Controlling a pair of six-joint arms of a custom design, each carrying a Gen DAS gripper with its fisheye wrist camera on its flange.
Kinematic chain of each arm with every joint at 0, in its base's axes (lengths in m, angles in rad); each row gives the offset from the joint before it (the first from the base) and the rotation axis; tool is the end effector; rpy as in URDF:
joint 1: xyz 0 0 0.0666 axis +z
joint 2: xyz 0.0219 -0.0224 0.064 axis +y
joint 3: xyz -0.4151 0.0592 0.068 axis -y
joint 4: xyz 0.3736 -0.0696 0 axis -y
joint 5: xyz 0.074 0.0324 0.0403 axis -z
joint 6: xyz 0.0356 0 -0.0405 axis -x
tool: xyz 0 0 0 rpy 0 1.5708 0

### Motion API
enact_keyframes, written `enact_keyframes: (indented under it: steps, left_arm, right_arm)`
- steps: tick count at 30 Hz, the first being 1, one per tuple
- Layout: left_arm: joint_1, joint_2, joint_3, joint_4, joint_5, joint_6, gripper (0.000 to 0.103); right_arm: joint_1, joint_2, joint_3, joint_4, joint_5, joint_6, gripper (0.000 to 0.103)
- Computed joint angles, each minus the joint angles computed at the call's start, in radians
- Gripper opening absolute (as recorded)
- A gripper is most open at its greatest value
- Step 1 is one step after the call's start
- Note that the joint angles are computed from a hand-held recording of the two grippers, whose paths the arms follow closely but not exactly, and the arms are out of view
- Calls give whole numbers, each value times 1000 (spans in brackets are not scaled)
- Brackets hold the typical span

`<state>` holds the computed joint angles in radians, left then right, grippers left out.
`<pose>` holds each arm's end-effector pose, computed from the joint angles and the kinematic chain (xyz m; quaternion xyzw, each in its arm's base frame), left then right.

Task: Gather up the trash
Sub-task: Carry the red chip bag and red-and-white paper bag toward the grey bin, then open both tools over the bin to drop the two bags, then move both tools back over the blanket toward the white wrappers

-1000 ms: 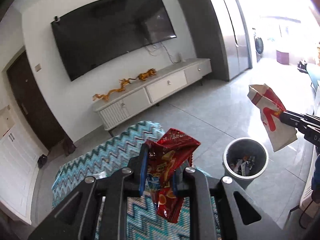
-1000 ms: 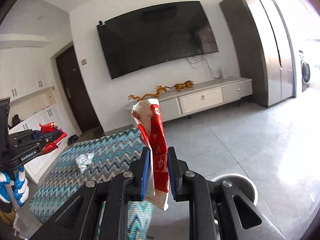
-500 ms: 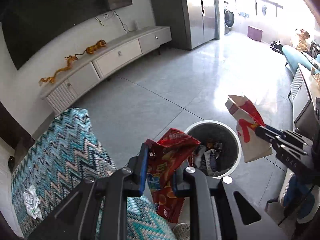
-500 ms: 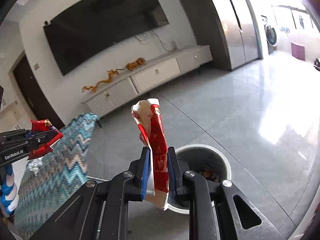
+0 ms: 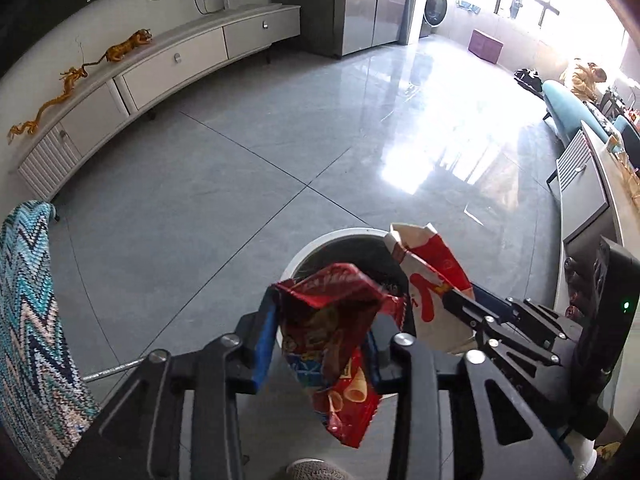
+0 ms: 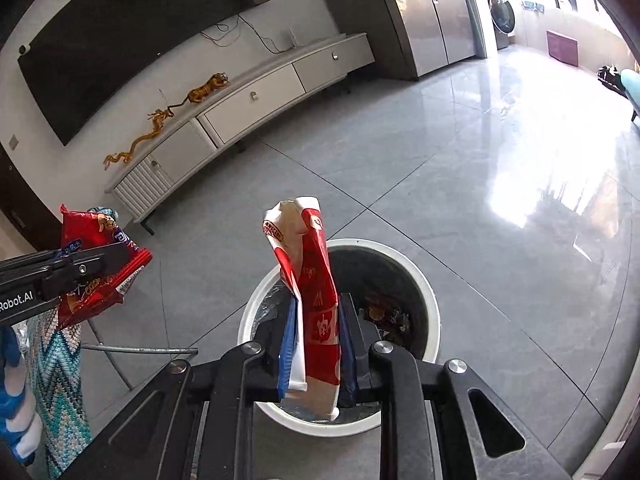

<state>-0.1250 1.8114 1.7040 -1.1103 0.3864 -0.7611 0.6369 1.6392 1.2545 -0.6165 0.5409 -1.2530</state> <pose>0.5887 -0.0879 0.3770 0.4446 0.8584 -0.1256 0.2228 0.4297 0.2945 0.3118 0.3519 0.8585 0.0692 0.3664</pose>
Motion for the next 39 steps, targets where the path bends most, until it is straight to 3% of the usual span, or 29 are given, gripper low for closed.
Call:
enact_keyframes:
  steps: [6, 9, 12, 19, 22, 27, 31, 36, 39]
  left_arm:
    - [8, 43, 61, -63, 40, 20, 51]
    - [19, 44, 80, -79, 62, 19, 55]
    - [40, 23, 82, -92, 84, 8, 55]
    - [117, -59, 65, -37, 133, -17, 55]
    - [164, -95, 58, 2, 163, -14, 57]
    - [257, -162, 37, 78, 215, 2, 59]
    - [347, -207, 28, 121, 272, 16, 68]
    - [463, -225, 64, 140, 365, 36, 71]
    - [534, -229, 82, 174, 416, 68, 80]
  right_arm:
    - [-11, 20, 3, -22, -23, -29, 30]
    - [0, 16, 1, -33, -7, -41, 43]
    - [10, 9, 7, -49, 6, -52, 43]
    - [61, -15, 79, -149, 102, -63, 55]
    - [104, -20, 142, -246, 184, -82, 65]
    - [170, -6, 277, -372, 302, -72, 74]
    - [223, 23, 395, -438, 378, -37, 78]
    - [289, 73, 549, -525, 458, -3, 84]
    - [328, 102, 631, -580, 505, -4, 88]
